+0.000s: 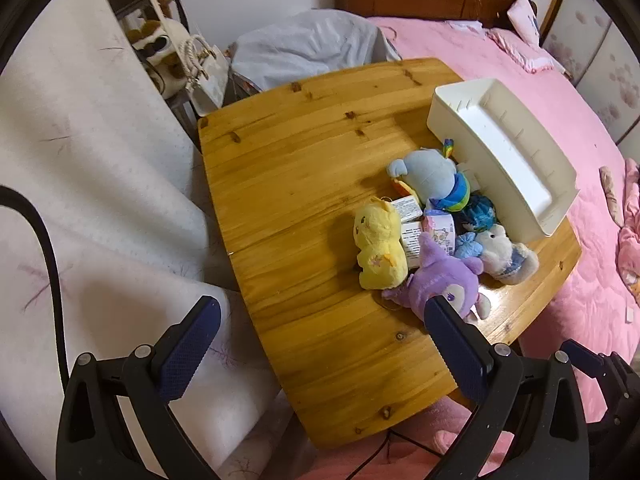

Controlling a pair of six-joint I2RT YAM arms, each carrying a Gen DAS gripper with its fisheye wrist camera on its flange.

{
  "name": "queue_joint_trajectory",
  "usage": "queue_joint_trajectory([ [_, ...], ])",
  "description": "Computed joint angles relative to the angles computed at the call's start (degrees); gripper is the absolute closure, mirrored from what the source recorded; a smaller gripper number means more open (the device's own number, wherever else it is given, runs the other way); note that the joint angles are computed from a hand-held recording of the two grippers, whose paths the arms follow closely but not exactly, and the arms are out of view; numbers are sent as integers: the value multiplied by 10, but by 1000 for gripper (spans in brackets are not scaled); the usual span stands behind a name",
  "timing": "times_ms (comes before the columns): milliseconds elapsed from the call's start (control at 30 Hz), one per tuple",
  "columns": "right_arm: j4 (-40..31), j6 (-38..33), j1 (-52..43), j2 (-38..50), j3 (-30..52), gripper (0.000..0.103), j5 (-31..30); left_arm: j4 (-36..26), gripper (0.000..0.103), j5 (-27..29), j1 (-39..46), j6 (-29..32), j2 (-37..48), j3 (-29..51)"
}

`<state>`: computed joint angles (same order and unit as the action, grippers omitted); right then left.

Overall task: Organize objects
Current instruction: 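Move both grippers toward the pile of plush toys on the table, then grasp the yellow plush chick with the left gripper while the right gripper grasps the purple plush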

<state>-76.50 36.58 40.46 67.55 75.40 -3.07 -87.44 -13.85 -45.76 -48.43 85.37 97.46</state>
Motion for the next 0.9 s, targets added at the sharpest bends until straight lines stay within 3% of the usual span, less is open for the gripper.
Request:
queue_joint_trajectory([
  [367, 93, 6, -42, 50, -76, 9, -41, 90, 2, 84, 84, 103, 73, -36],
  [533, 149, 7, -66, 81, -125, 10, -75, 136, 2, 134, 108, 116, 110, -62],
  [900, 236, 15, -131, 167, -179, 13, -141, 167, 2, 168, 123, 137, 217, -51],
])
